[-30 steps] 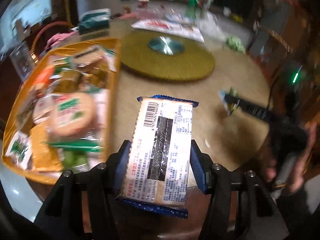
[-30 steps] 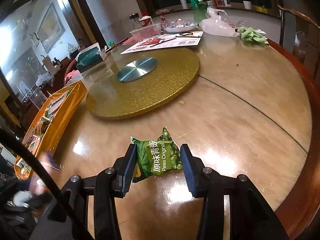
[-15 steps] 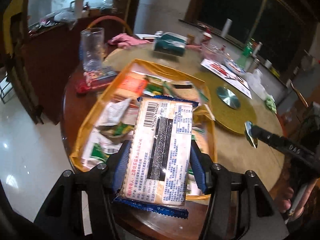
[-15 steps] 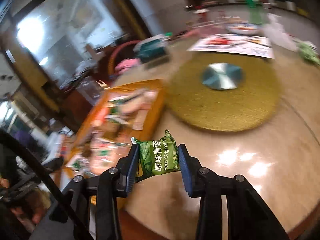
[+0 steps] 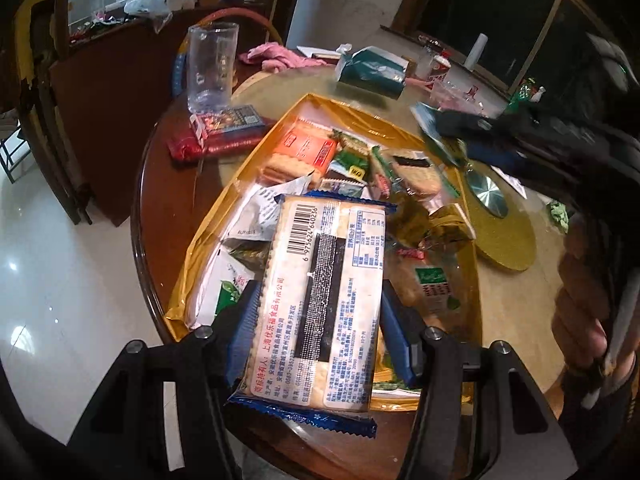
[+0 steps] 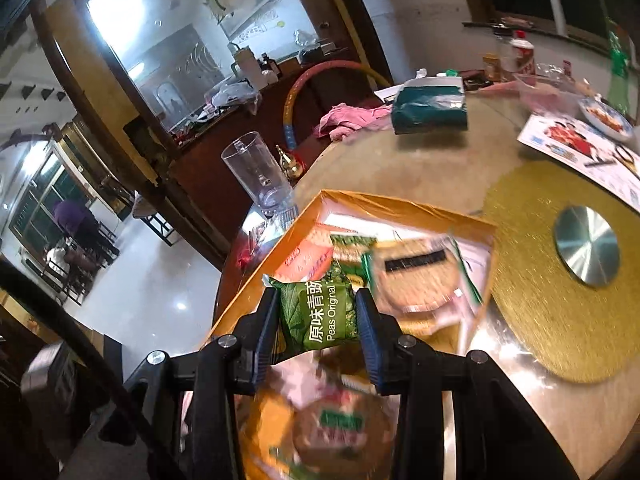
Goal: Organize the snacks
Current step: 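Carry the peas packet and biscuit pack over the box with both grippers, then open both grippers to drop the packets into the box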
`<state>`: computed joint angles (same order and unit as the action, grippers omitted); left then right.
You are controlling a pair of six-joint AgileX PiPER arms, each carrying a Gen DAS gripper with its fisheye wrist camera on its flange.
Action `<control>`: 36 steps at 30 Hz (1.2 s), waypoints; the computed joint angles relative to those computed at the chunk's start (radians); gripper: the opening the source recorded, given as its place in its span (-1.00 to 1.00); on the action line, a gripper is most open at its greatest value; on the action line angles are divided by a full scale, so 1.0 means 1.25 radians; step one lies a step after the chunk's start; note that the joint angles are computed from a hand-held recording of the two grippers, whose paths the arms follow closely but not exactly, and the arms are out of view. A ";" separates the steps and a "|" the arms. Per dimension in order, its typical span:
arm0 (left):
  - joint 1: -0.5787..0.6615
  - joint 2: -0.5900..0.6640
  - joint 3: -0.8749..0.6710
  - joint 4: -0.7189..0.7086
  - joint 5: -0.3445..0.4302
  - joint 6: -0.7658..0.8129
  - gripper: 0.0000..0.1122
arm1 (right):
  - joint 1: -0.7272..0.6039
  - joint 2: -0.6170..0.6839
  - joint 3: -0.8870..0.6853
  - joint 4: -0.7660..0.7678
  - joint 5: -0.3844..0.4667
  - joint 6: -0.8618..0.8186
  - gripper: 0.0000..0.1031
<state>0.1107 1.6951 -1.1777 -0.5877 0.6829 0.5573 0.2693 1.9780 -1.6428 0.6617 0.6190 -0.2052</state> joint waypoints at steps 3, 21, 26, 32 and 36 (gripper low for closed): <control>0.004 0.017 -0.019 -0.009 0.014 0.007 0.04 | 0.022 0.058 -0.076 -0.060 0.027 0.055 -0.26; -0.012 0.121 -0.101 -0.055 0.032 0.031 0.26 | 0.037 0.186 -0.200 -0.095 0.069 0.091 -0.10; 0.023 0.044 -0.018 -0.142 0.026 0.099 0.45 | -0.007 0.041 0.007 0.088 0.004 -0.033 0.24; -0.069 -0.084 0.096 0.006 -0.132 0.003 0.53 | -0.048 -0.172 0.326 0.325 -0.080 -0.247 0.44; -0.133 -0.116 0.118 0.162 -0.188 -0.150 0.54 | -0.057 -0.253 0.455 0.341 -0.129 -0.245 0.45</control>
